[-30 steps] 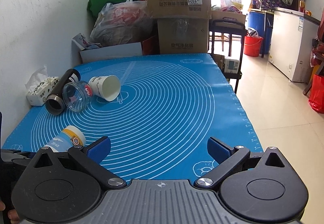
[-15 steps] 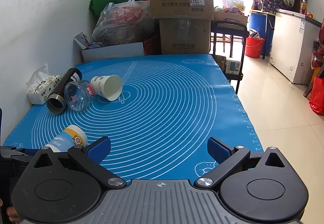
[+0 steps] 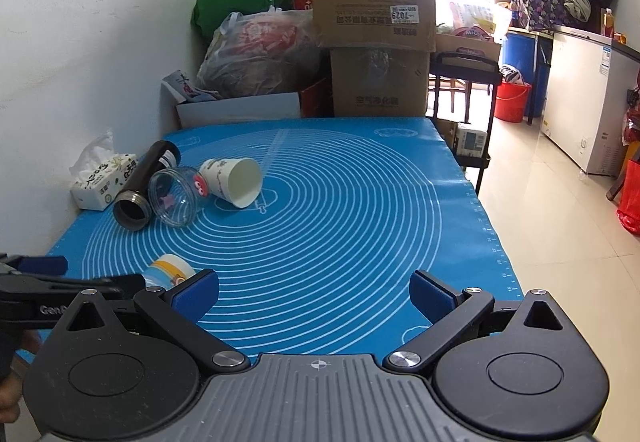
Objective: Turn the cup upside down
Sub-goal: 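Release the cup from the left gripper and withdraw the left tool, then grasp the blue-banded cup with the right gripper and rotate it upright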
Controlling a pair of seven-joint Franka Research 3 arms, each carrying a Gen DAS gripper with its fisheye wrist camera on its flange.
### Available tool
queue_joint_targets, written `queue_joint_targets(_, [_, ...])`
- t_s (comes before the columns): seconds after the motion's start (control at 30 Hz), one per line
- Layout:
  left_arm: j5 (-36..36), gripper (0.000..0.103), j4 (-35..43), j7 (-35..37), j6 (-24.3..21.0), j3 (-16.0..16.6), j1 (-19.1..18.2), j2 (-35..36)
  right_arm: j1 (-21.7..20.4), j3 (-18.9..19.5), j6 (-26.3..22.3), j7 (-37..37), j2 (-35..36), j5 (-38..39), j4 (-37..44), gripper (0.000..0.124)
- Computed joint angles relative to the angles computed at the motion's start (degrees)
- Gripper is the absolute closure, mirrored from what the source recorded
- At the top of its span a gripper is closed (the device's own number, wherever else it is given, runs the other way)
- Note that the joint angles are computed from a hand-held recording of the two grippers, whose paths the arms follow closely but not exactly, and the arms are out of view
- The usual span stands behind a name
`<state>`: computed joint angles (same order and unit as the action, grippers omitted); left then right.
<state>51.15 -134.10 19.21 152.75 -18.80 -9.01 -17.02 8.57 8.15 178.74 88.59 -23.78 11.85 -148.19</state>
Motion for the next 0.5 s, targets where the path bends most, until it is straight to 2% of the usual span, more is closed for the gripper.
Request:
queue_joint_targets(0.2, [0.7, 0.005, -1.9, -0.7, -1.2, 0.4, 1.5, -3.8, 0.5, 1.0, -3.3, 0.8, 0.4, -0.8, 2.4, 0.021])
queue_joint_targets(0.33, [0.7, 0.005, -2.7, -0.9, -2.2, 0.9, 3.0, -4.2, 3.1, -0.1, -7.2, 0.6, 2.7, -0.4, 6.2, 0.021])
queue_joint_targets(0.5, [0.8, 0.005, -5.0, -1.6, 0.4, 2.5, 5.5, -4.5, 7.3, -2.3, -12.7, -0.8, 7.6, 2.6, 12.7, 0.022])
